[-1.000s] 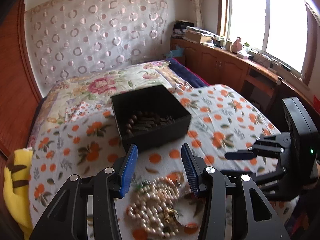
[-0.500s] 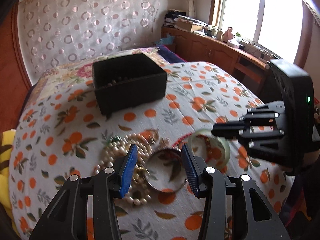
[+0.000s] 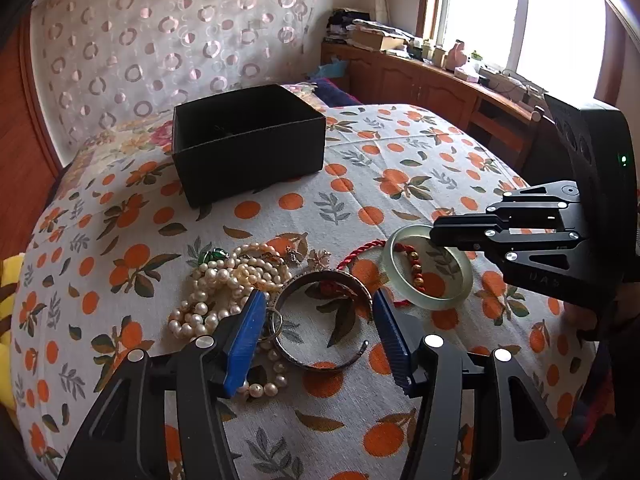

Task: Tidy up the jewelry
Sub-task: 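Grasp the silver bangle with the left tool while the right tool grasps the jade bangle, then lower the silver bangle into the box with the left tool while the right drops the jade bangle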

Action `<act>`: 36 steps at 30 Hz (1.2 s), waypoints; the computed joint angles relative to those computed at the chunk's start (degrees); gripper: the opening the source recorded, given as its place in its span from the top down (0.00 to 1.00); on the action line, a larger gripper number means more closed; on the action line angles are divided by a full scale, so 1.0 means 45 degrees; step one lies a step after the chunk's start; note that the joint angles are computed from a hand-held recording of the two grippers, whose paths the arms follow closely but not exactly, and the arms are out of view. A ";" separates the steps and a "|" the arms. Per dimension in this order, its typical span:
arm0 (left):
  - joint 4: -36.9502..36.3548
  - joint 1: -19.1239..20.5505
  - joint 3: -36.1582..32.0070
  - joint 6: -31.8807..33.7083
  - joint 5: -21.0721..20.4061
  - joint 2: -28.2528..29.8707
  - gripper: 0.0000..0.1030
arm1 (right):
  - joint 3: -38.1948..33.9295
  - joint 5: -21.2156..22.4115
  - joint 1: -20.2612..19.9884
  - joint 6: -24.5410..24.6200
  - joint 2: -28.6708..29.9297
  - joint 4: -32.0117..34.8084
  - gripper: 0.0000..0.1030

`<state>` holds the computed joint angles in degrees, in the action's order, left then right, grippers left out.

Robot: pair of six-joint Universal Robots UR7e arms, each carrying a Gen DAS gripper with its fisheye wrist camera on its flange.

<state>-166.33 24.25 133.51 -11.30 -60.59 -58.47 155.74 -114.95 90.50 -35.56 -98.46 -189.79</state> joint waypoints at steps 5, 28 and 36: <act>0.0313 0.0149 -0.0130 0.0006 0.0331 0.0012 0.45 | -0.0033 -0.0313 0.0166 -0.0045 0.0283 -0.0206 0.91; 0.0509 0.0127 -0.0807 0.0665 -0.0246 0.0528 0.43 | -0.0012 -0.0382 0.0198 -0.0095 0.0402 -0.0364 0.90; 0.0992 0.0183 -0.0840 0.0797 -0.0077 0.0674 0.48 | -0.0011 -0.0368 0.0190 -0.0091 0.0394 -0.0352 0.90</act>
<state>-161.87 25.07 129.74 -7.71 -60.93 -55.44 155.69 -116.61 91.35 -35.97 -96.69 -191.37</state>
